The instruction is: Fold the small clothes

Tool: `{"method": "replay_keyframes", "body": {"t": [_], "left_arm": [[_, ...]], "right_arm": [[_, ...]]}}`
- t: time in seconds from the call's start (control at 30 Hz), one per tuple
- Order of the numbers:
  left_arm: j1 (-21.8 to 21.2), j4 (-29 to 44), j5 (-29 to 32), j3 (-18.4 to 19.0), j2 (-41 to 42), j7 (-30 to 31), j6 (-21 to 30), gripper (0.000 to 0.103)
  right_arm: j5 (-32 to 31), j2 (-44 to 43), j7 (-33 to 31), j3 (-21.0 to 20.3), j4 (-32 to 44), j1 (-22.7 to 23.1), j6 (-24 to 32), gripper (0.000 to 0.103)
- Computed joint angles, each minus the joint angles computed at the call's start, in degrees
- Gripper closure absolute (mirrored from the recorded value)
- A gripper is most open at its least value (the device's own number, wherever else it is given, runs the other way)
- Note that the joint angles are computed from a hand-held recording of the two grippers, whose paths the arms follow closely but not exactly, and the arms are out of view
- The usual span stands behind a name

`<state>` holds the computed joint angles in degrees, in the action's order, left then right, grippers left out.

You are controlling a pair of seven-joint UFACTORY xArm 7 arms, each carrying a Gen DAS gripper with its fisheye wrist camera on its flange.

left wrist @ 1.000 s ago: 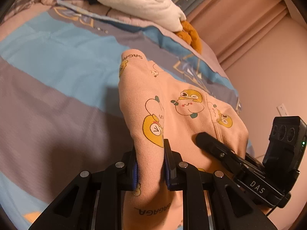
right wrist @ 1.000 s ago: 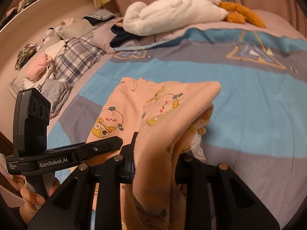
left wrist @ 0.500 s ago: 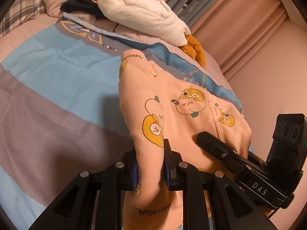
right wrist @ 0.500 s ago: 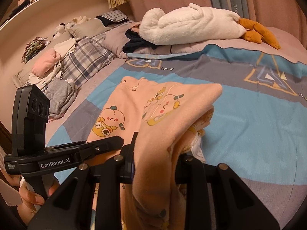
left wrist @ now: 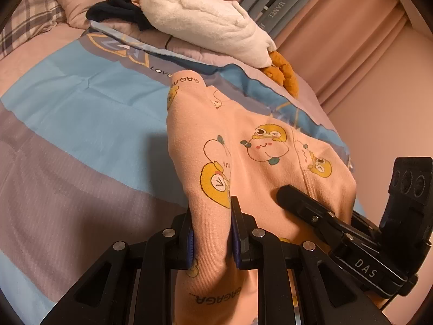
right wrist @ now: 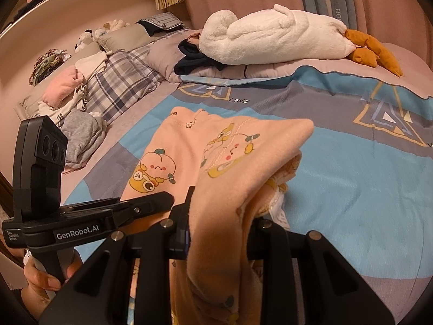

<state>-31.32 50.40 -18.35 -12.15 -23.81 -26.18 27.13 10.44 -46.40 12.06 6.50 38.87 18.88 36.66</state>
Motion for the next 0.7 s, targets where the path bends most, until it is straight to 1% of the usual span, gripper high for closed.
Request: {"method": "replay_keyframes", "body": {"t": [0.7], "left_arm": [[2.09,3.29,1.86,-0.10,5.70,1.41,0.98,0.084]], "right_arm": [[-0.52,6.83,-0.90,-0.68,0.35,-0.57,-4.53,0.076]]}}
